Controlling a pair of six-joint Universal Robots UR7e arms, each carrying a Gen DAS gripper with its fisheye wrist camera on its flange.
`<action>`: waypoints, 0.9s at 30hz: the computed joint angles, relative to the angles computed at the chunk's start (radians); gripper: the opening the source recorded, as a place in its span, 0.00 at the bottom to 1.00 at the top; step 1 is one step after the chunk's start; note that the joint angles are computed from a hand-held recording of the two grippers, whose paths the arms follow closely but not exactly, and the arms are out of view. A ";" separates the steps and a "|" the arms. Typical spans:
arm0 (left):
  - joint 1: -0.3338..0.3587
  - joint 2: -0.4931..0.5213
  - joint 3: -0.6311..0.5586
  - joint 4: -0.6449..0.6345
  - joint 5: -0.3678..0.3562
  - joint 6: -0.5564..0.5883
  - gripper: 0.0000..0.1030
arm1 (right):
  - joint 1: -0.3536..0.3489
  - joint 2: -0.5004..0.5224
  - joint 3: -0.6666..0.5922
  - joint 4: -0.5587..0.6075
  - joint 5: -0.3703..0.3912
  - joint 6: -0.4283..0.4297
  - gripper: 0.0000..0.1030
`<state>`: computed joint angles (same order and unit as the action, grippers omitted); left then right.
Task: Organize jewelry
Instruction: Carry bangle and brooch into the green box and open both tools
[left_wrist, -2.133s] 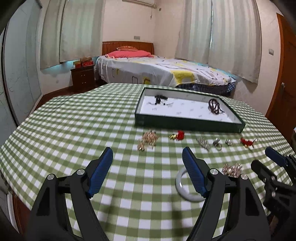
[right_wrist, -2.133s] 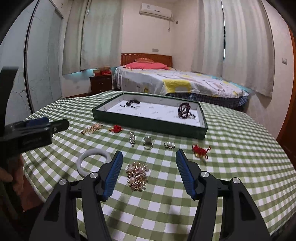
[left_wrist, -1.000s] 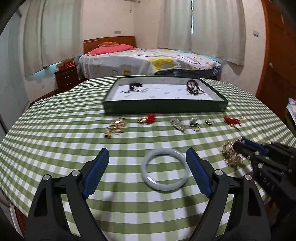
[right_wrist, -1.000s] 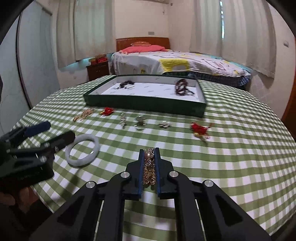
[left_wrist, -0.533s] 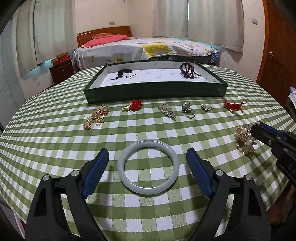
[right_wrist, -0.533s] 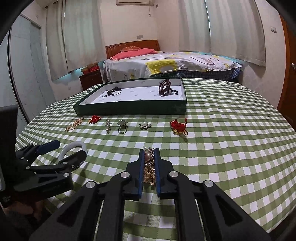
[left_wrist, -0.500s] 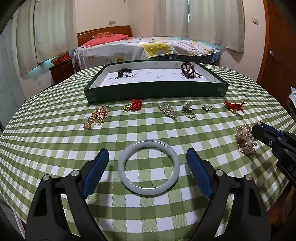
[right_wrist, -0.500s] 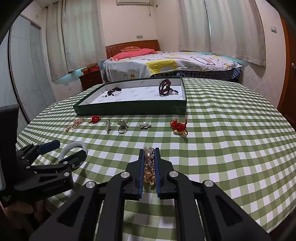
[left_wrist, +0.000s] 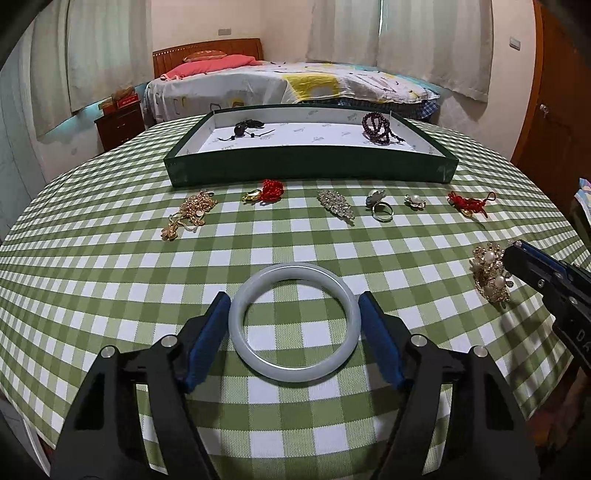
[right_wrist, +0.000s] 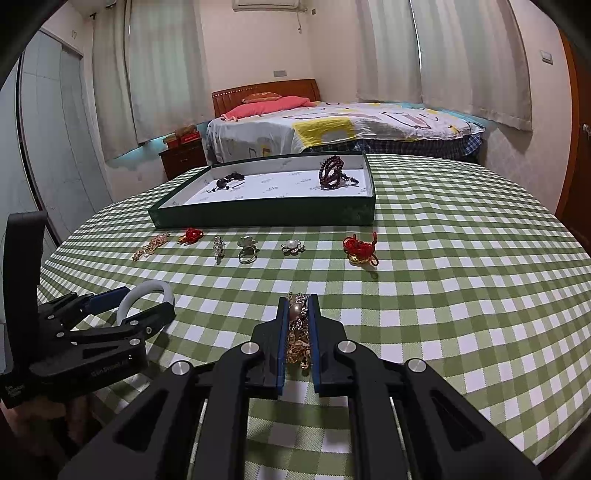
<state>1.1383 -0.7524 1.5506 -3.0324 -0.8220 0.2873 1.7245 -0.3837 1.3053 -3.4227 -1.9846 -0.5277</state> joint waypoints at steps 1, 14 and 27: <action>0.000 -0.001 0.002 -0.004 -0.002 0.001 0.67 | 0.001 0.000 0.000 0.000 0.000 0.000 0.11; -0.022 -0.033 0.029 -0.122 -0.031 0.060 0.67 | 0.018 -0.003 0.000 -0.031 0.025 -0.019 0.11; -0.034 0.006 -0.162 -0.096 -0.121 0.098 0.67 | 0.068 0.060 -0.233 0.033 0.105 -0.082 0.11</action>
